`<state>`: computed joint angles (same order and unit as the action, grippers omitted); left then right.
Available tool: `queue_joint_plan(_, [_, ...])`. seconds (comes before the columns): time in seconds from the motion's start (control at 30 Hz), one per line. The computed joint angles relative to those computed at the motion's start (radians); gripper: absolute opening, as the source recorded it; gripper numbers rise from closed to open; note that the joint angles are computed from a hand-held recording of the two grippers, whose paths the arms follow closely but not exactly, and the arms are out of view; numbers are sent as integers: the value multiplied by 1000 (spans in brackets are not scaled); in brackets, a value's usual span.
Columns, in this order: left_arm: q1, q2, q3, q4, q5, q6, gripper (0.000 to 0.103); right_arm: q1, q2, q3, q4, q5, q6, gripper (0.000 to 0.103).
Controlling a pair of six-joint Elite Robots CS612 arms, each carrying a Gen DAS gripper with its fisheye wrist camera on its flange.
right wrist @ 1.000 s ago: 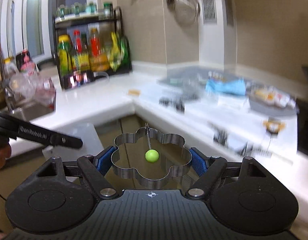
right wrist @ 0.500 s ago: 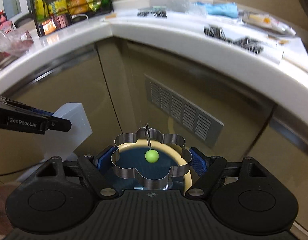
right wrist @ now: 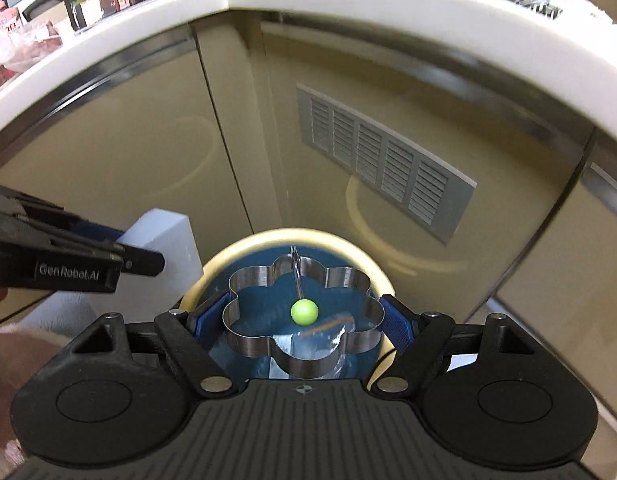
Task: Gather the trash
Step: 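Open the right gripper to drop the cutter while left holds box above bin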
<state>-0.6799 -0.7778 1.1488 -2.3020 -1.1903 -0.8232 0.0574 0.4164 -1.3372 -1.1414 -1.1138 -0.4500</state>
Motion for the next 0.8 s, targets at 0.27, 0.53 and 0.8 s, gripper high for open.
queue_joint_plan(0.27, [7,18,-27,17,-24,12,38,8,-10,27,4,-9,-4,82])
queue_joint_plan(0.53, [9,41,-60,41,-33,36,38,8,-12,41,6,-15,-8,82])
queue_joint_plan(0.8, [17,72,-98,67,-48,77,38,20,-20,74,-9,-43,-2,82])
